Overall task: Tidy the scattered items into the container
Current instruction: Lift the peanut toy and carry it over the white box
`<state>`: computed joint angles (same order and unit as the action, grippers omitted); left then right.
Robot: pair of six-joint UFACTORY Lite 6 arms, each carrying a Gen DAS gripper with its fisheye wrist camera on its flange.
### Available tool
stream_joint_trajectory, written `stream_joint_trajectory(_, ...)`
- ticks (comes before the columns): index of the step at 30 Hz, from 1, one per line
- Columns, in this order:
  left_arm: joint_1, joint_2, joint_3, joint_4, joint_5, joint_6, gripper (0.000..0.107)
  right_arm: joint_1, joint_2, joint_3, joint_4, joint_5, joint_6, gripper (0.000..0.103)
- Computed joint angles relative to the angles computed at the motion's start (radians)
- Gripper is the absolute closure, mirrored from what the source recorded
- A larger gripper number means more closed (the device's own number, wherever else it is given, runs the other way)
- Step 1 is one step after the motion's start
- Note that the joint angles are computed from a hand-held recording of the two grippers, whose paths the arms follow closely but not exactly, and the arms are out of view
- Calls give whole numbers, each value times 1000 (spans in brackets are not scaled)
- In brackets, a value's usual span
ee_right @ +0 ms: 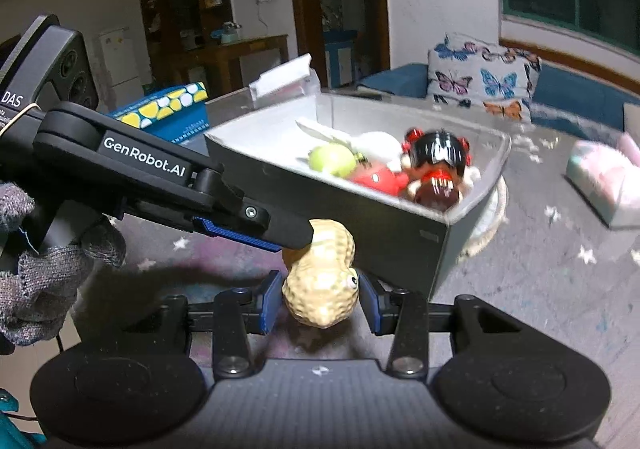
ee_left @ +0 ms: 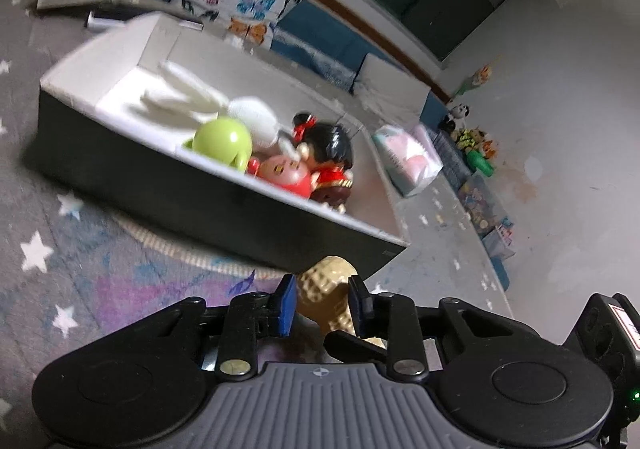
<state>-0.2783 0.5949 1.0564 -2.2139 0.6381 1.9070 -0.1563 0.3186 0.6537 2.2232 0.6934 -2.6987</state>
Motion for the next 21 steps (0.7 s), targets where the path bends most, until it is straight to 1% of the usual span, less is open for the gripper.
stream_joint_trajectory(4, 9, -55, -7, -18, -4, 7, 77, 13, -44, 27, -26, -13, 24, 61)
stream_joint_trajectory(9, 22, -57, 70, -20, -35, -5, 77, 54, -20, 148, -37, -54, 54, 62)
stream_joint_trajectory(17, 40, 72, 320, 57, -111, -102, 77, 105, 134, 424, -93, -142, 146, 62)
stream_joint_trajectory(21, 50, 170, 472, 154, -143, -210, 77, 119, 243, 582, -156, -188, 235, 62)
